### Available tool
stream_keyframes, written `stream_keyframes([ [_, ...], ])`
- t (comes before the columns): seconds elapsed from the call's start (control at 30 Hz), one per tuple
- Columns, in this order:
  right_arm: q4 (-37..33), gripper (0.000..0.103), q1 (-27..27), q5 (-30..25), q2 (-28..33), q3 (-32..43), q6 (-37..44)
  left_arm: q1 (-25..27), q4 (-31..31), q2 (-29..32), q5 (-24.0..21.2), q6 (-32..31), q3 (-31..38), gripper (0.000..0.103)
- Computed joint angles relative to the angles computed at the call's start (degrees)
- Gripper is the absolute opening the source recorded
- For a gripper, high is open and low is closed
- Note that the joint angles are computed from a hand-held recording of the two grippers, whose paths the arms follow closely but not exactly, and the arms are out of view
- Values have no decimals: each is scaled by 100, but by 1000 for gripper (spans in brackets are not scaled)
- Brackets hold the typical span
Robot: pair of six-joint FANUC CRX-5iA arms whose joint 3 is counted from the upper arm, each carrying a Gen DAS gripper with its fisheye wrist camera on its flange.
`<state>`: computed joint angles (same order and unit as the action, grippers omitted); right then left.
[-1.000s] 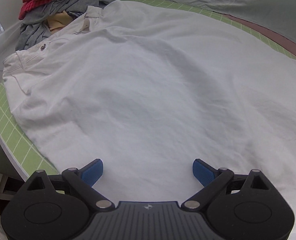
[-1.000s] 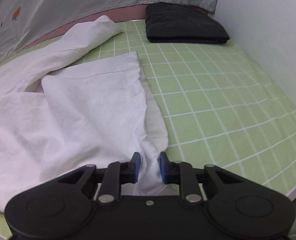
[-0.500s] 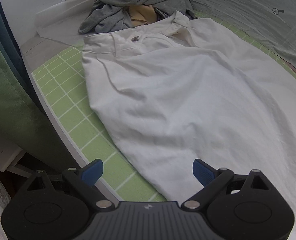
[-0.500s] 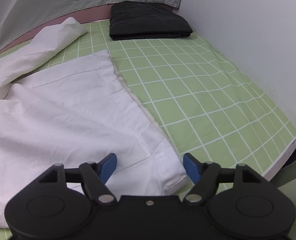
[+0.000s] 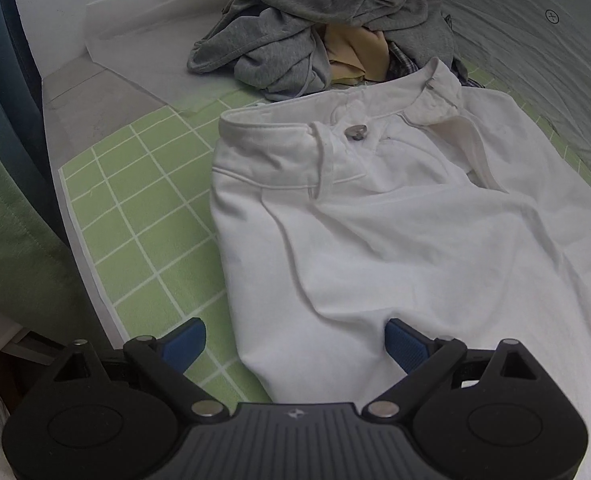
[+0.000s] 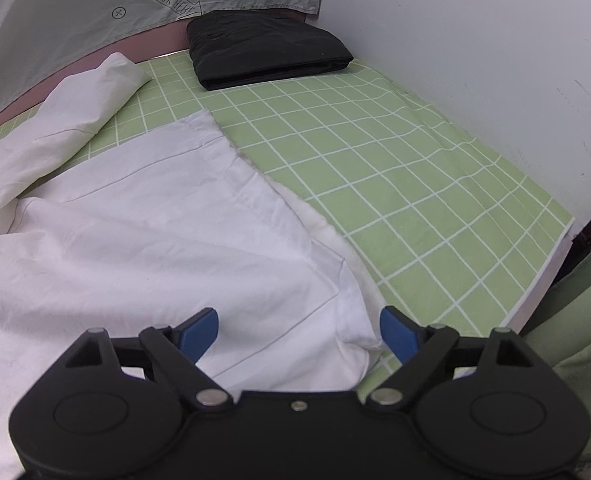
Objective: Fold clothes
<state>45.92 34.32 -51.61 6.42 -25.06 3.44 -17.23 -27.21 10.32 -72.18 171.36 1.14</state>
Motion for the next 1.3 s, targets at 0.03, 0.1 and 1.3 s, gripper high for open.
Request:
stream_keyframes([
  [0.03,-10,90,53,-88,39,53,-38,94,57,7,51,-108,-21,96],
  [0.1,-122,90,153,-274,125,204,-70,233,112,9,141,-177,-58,96],
  [1.3,-930,95,496,-822,629,943,28,36,-968,-180,-1539,596,607,89],
])
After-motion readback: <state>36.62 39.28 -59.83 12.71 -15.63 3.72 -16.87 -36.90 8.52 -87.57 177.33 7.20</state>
